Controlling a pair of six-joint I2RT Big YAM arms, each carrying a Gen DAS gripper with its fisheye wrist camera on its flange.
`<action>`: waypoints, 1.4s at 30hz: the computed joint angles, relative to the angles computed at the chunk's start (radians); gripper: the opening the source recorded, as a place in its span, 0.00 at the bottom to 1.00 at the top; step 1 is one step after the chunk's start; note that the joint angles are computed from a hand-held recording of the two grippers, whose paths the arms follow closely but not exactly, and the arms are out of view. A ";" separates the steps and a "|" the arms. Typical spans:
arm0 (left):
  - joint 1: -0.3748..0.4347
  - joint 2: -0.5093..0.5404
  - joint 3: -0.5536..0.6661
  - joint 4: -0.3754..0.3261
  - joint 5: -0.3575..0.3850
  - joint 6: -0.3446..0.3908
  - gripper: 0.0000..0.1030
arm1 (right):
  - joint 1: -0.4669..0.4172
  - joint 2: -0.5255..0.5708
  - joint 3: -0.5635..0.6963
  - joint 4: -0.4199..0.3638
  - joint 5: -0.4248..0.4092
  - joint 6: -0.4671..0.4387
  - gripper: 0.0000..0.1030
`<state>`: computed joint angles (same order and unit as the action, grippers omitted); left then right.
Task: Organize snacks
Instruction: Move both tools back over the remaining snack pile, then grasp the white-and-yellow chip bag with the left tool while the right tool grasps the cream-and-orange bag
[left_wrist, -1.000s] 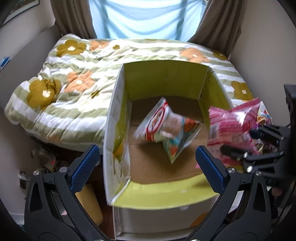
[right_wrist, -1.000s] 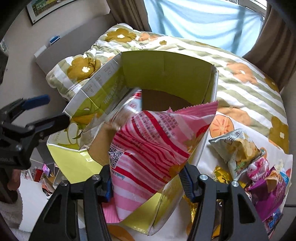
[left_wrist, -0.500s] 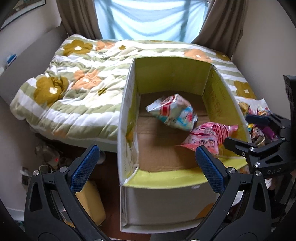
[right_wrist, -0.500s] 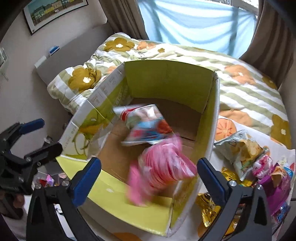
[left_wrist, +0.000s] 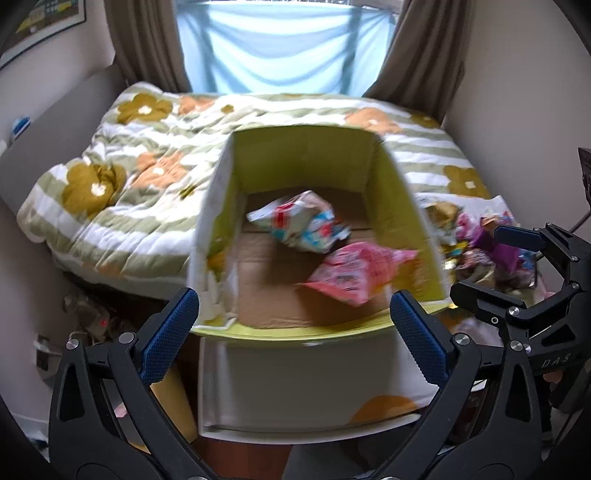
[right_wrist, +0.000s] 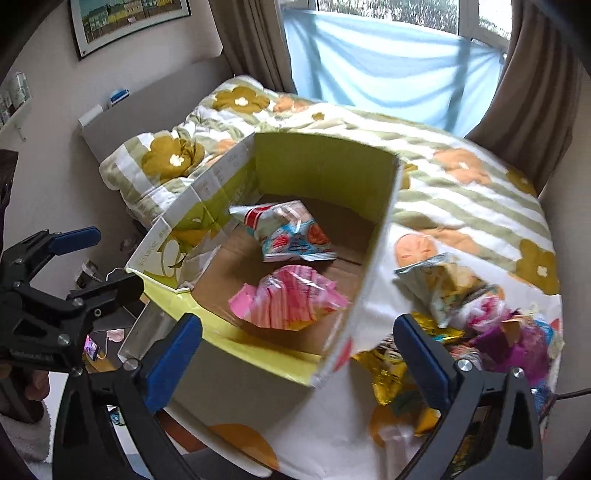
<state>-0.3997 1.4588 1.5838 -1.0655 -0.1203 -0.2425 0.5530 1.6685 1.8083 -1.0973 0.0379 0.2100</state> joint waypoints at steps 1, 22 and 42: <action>-0.020 0.000 0.009 -0.001 -0.007 -0.019 1.00 | -0.004 -0.020 -0.018 0.007 0.008 -0.007 1.00; -0.390 0.229 0.260 -0.035 -0.073 -0.283 1.00 | -0.334 -0.470 -0.455 0.068 0.014 -0.106 1.00; -0.408 0.542 0.448 -0.022 0.044 -0.355 0.99 | -0.502 -0.514 -0.751 0.180 -0.118 -0.117 1.00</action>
<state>-0.8082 2.0012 2.0320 -1.0875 -0.0768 -0.5972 0.0511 1.1549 1.0575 -0.9175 -0.0803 0.0931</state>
